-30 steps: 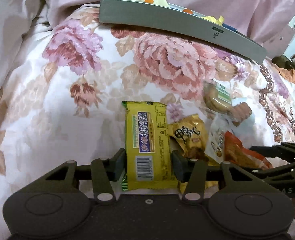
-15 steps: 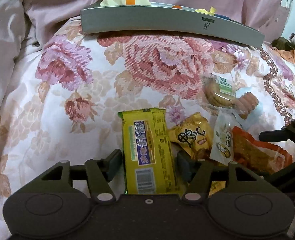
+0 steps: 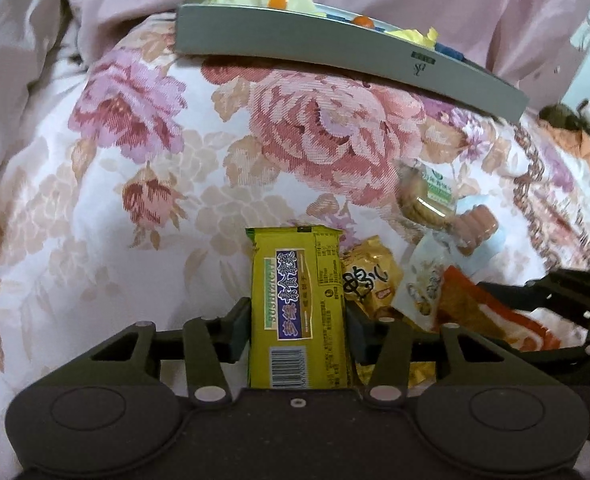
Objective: Organize snacks
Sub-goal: 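Close the right gripper on the red-and-white tofu pack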
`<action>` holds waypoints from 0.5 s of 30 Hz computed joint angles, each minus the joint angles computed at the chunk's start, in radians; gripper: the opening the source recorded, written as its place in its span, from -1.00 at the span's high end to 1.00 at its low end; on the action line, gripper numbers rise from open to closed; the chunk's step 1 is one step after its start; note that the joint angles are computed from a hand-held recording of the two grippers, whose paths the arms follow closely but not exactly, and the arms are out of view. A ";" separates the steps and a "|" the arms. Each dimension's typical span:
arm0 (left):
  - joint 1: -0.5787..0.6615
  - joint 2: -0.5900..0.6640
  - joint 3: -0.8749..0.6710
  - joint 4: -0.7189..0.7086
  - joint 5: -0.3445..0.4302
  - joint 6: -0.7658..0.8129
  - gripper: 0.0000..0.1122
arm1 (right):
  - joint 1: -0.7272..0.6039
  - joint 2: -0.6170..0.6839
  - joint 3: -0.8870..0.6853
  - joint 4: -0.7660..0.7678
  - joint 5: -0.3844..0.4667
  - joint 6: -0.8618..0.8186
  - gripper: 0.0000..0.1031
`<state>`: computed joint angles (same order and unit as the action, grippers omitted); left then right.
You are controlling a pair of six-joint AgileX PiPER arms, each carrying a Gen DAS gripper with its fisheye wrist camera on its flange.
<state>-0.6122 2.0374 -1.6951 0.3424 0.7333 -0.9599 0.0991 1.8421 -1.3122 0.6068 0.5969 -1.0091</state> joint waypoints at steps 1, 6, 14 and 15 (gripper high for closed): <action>0.004 -0.009 0.011 -0.014 -0.013 -0.004 0.10 | 0.000 -0.003 0.004 0.006 -0.001 -0.007 0.01; 0.012 -0.035 0.046 -0.043 -0.048 -0.038 0.10 | 0.002 -0.022 0.033 0.042 -0.023 -0.063 0.13; 0.011 -0.062 0.079 -0.039 -0.086 -0.074 0.11 | -0.011 -0.022 0.029 0.071 -0.004 -0.077 0.15; 0.010 -0.068 0.084 -0.038 -0.093 -0.079 0.11 | -0.014 -0.022 0.028 0.074 0.001 -0.078 0.14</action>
